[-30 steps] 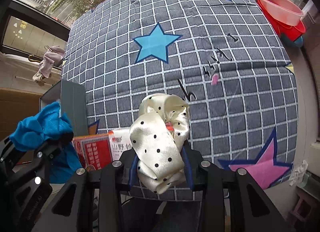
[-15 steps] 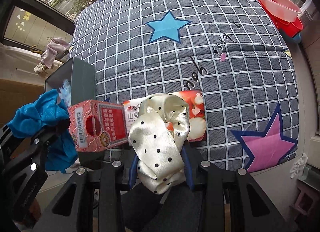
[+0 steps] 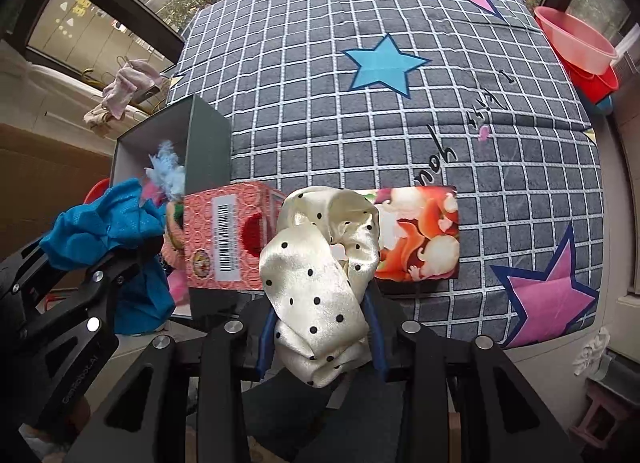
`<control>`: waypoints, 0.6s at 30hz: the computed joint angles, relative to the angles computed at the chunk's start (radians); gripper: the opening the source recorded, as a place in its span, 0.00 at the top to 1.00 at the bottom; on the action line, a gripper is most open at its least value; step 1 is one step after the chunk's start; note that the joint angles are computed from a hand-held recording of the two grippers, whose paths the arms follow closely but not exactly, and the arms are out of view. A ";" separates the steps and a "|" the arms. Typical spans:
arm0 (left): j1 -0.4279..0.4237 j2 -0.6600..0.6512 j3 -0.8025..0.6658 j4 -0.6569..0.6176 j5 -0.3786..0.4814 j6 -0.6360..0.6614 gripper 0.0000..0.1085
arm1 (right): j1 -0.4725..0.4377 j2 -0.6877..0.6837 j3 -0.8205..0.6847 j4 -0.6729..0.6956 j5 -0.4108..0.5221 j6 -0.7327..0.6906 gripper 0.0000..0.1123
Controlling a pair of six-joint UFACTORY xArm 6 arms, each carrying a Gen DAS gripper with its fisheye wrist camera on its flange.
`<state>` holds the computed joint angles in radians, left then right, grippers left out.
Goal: Organize soft objects
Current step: 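Carry the blue cloth and scrunchie with both tools over the box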
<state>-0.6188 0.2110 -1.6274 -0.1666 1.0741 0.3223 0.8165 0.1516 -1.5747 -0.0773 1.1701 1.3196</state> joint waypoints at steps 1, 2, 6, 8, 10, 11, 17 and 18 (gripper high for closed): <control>0.007 -0.005 0.006 0.000 -0.003 -0.003 0.78 | 0.001 0.017 -0.027 -0.002 0.010 -0.011 0.65; 0.014 -0.010 0.014 0.001 -0.007 -0.008 0.78 | 0.001 0.031 -0.048 -0.004 0.018 -0.019 0.65; 0.049 -0.029 0.041 0.004 -0.021 -0.038 0.78 | 0.001 0.101 -0.155 -0.006 0.054 -0.071 0.65; 0.063 -0.038 0.055 0.010 -0.029 -0.054 0.78 | 0.000 0.138 -0.211 -0.006 0.073 -0.098 0.65; 0.079 -0.049 0.071 0.016 -0.037 -0.067 0.78 | -0.001 0.181 -0.276 -0.005 0.094 -0.128 0.65; 0.086 -0.052 0.077 0.017 -0.039 -0.074 0.78 | -0.002 0.192 -0.293 -0.004 0.100 -0.137 0.65; 0.128 -0.067 0.113 0.031 -0.054 -0.128 0.78 | -0.002 0.313 -0.487 0.006 0.180 -0.220 0.65; 0.136 -0.068 0.119 0.035 -0.056 -0.140 0.78 | -0.001 0.332 -0.519 0.006 0.195 -0.232 0.65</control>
<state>-0.4828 0.1426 -1.5082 -0.1319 1.0179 0.1821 0.8150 0.4839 -2.0939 -0.0715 1.3653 1.0873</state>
